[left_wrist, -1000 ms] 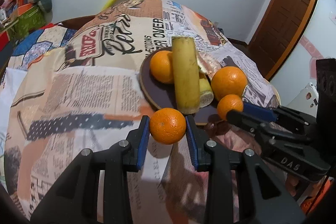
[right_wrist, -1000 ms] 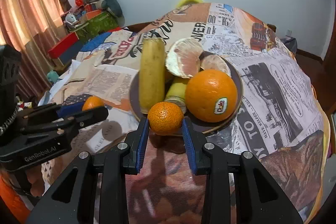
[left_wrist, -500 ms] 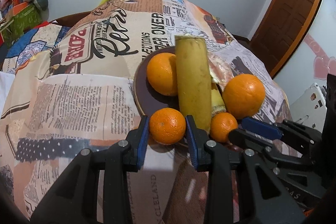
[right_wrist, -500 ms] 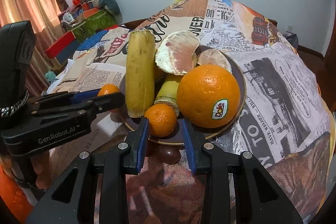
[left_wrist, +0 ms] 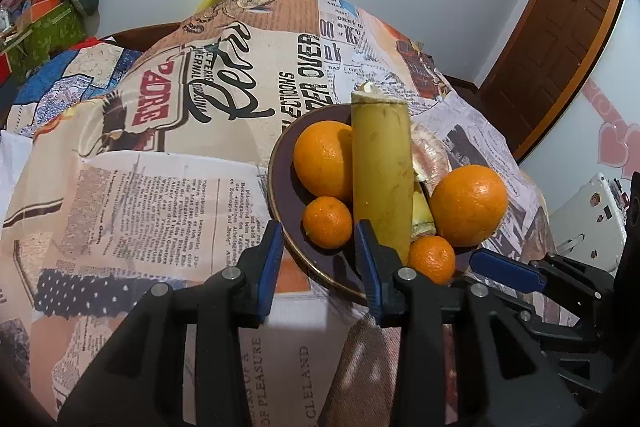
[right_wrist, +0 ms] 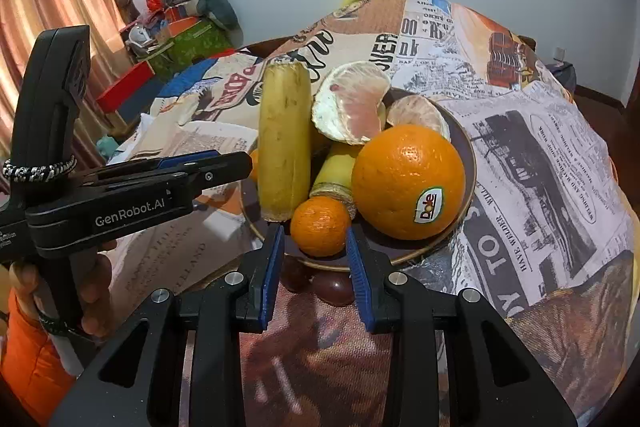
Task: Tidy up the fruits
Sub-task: 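Carry both mandarins onto the purple plate and open both grippers, then grasp a dark red date with the left gripper while the right gripper grasps another date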
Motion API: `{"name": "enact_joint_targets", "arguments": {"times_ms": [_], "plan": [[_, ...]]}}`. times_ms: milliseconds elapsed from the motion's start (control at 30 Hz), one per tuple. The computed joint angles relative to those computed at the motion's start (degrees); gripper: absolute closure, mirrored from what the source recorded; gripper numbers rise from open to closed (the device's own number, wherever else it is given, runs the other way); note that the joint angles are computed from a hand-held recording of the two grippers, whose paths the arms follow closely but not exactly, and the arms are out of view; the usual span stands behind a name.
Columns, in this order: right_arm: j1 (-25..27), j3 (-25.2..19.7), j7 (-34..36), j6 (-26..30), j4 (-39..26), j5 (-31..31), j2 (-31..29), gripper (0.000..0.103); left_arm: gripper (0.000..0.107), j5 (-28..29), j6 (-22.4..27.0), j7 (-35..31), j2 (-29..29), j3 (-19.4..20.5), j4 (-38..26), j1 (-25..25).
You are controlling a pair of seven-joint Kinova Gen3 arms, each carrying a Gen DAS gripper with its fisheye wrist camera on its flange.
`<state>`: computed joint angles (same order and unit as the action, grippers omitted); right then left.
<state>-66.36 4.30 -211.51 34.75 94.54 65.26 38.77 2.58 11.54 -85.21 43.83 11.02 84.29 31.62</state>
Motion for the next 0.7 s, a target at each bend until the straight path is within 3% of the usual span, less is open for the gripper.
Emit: {"name": "enact_joint_targets", "arguments": {"times_ms": [233,700], "plan": [[-1.03,-1.18,1.16,3.76,0.73,-1.64,-0.95,0.068,0.056,-0.05,-2.78,0.38,-3.45,-0.85,4.94,1.15],[-1.55,-3.68,-2.59,6.71,4.48,-0.44,-3.1,0.068,0.055,-0.85,-0.27,1.0,-3.99,-0.3,6.95,3.69]]}}
